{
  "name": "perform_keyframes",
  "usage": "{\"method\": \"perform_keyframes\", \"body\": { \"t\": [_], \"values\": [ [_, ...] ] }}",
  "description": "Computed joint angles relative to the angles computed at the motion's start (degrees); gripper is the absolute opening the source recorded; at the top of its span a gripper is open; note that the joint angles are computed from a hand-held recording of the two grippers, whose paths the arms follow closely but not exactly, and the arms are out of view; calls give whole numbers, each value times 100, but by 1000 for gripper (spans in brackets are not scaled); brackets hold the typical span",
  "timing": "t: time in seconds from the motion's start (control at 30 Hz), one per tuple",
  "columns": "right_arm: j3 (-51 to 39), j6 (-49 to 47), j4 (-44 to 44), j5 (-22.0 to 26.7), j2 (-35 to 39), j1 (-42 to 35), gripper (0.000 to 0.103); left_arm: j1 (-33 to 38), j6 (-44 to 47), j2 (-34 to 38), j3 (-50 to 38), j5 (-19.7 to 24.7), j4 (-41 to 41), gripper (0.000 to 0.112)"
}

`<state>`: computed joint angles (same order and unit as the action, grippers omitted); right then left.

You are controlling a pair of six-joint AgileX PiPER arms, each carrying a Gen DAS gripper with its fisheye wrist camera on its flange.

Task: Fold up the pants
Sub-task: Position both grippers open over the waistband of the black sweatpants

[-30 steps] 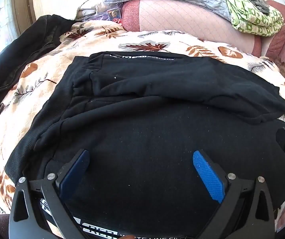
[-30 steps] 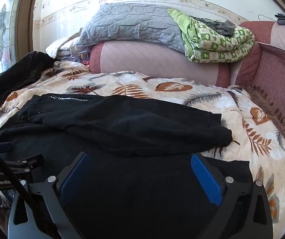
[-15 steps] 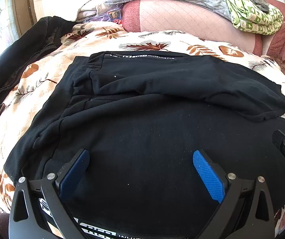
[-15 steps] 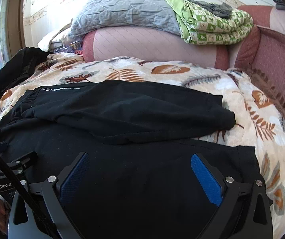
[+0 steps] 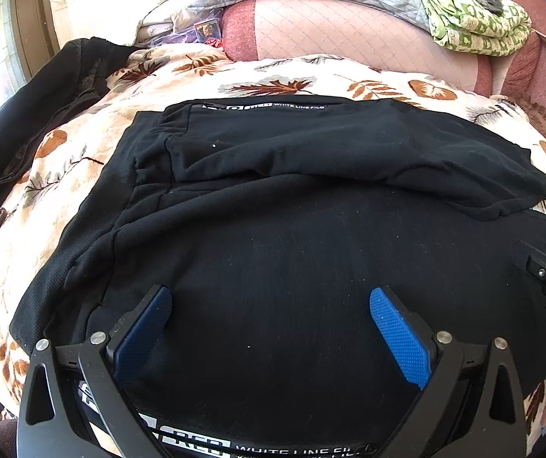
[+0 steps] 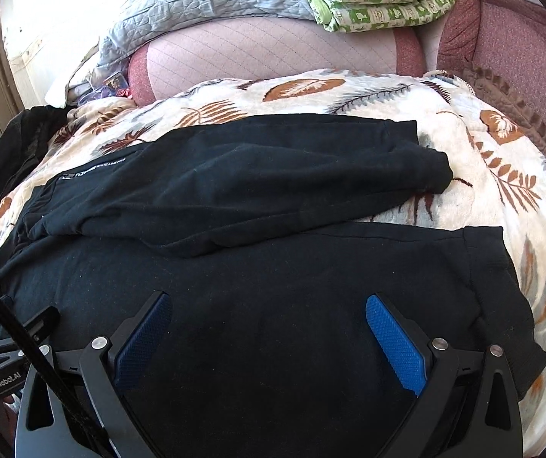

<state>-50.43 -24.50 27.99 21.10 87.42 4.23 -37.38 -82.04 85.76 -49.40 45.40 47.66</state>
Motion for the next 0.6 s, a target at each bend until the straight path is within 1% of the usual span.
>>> {"method": "perform_keyframes", "body": {
  "t": [0.1, 0.17, 0.37, 0.53, 0.6],
  "values": [
    [9, 154, -206, 17, 12, 46, 103, -41, -67, 30, -10, 37, 57, 103],
    [-32, 132, -164, 84, 37, 28, 103, -64, -103, 39, -12, 55, 96, 103],
    [-82, -199, 239, 227, 67, -81, 103, -99, -278, 23, 45, 40, 260, 103],
    [48, -885, 1081, 219, 13, -249, 103, -275, -701, 78, 121, 168, 573, 103],
    [37, -764, 946, 196, 27, -207, 103, -338, -855, 97, 145, 228, 676, 103]
  ]
}}
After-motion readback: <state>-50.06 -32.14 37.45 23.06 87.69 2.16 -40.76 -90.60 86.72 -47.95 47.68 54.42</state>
